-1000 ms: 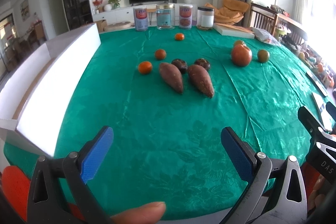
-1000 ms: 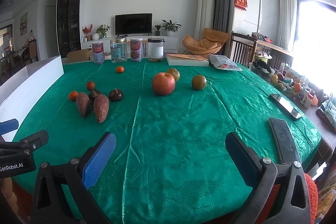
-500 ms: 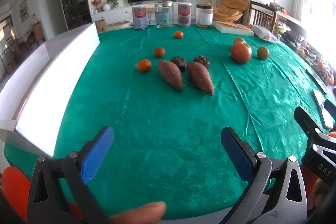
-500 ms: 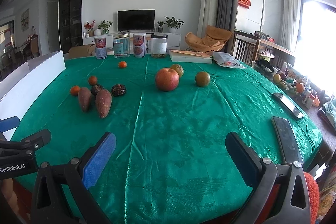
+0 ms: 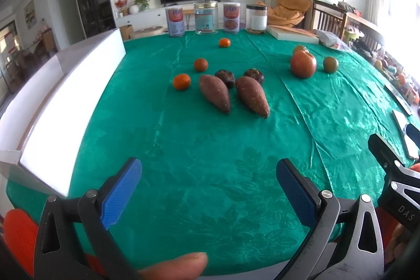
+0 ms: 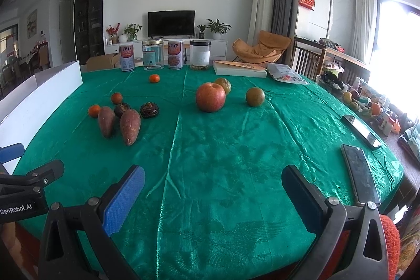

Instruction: Organize fruits

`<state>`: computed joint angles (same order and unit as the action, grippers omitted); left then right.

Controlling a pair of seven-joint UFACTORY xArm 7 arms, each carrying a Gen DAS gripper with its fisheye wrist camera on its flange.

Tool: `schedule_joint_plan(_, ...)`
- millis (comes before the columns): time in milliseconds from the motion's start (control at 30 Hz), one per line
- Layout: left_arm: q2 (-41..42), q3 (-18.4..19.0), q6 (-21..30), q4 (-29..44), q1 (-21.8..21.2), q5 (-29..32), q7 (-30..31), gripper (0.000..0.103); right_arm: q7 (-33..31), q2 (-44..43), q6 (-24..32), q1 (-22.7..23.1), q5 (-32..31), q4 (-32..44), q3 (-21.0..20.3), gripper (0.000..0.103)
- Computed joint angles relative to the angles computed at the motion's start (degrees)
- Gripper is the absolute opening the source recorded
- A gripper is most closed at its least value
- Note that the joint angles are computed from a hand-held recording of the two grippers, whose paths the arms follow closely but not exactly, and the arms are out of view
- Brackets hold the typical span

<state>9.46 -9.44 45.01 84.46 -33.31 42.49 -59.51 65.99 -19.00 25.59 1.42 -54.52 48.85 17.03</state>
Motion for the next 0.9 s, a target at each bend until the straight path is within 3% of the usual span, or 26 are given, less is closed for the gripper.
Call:
schedule_joint_plan(533, 0.0, 0.2, -0.6, -0.3, 0.1, 0.4, -0.1, 0.102, 0.6, 0.2, 0.1, 0.0, -0.9, 0.0, 0.0, 0.103)
schedule_joint_plan(900, 3.5, 1.0, 0.8, 0.9, 0.7, -4.6, 3.4, 0.102, -4.3, 4.3, 1.5, 2.6, 4.5, 1.4, -3.0, 0.103)
